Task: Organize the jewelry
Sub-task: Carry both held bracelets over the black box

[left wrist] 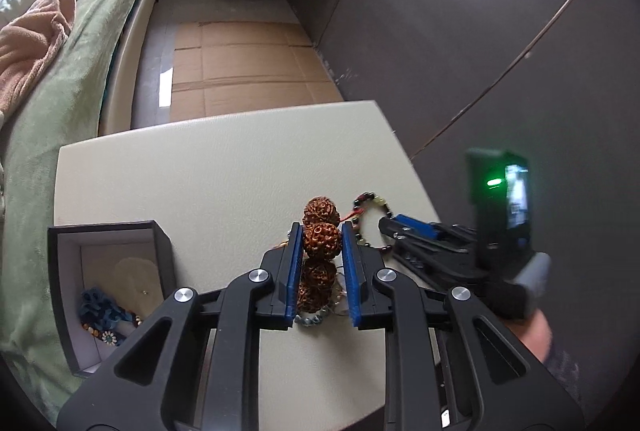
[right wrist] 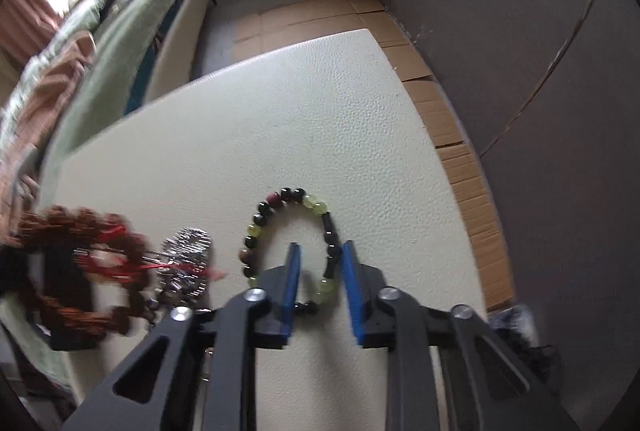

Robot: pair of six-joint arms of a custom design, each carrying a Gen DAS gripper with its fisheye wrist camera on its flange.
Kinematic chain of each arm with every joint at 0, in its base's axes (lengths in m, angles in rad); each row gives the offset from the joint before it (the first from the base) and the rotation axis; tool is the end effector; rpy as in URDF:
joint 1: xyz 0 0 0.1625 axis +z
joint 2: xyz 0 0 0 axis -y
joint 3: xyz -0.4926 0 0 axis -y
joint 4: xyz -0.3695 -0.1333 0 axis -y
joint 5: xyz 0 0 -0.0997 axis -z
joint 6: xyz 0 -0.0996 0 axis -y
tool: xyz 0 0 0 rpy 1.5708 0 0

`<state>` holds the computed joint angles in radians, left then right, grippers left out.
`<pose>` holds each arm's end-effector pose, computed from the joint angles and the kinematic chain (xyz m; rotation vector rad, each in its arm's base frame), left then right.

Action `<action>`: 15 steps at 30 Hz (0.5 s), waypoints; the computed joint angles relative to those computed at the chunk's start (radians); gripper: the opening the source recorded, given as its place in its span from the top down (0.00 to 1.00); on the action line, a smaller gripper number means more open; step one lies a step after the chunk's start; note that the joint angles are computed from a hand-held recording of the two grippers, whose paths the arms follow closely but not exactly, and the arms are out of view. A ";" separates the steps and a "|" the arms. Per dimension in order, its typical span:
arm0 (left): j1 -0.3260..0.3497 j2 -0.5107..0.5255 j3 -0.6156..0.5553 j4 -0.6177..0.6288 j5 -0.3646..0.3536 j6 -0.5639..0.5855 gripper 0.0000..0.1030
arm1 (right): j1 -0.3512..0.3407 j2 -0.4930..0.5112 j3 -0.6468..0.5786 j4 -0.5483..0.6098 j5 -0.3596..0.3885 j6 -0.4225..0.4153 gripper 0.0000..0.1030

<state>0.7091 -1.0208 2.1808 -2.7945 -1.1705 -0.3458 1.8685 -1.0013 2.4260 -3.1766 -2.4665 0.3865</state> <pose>-0.2753 -0.4630 0.1585 0.7019 2.7320 -0.3989 0.1788 -0.3935 0.1685 -0.2017 -2.2868 0.5658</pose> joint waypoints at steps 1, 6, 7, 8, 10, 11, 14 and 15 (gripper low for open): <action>-0.003 -0.009 0.002 -0.001 0.002 0.004 0.81 | 0.000 -0.002 0.001 0.002 0.002 -0.005 0.92; 0.016 -0.060 0.029 -0.088 -0.120 0.041 0.81 | -0.008 -0.043 0.040 -0.061 0.069 -0.034 0.93; 0.015 -0.068 0.038 -0.106 -0.125 0.047 0.81 | -0.007 -0.051 0.056 -0.094 0.087 -0.040 0.93; 0.005 -0.072 0.039 -0.087 -0.089 0.042 0.81 | -0.004 -0.063 0.073 -0.130 0.114 -0.049 0.93; 0.003 -0.060 0.028 -0.026 -0.045 0.011 0.81 | 0.000 -0.079 0.098 -0.186 0.162 -0.059 0.93; 0.007 -0.053 0.027 -0.012 -0.042 0.001 0.81 | 0.005 -0.093 0.114 -0.219 0.206 -0.064 0.93; 0.014 -0.016 0.034 0.007 -0.008 -0.007 0.81 | 0.035 -0.115 0.130 -0.247 0.277 -0.065 0.93; 0.013 -0.008 0.036 0.017 0.012 -0.010 0.81 | 0.044 -0.117 0.131 -0.251 0.280 -0.064 0.93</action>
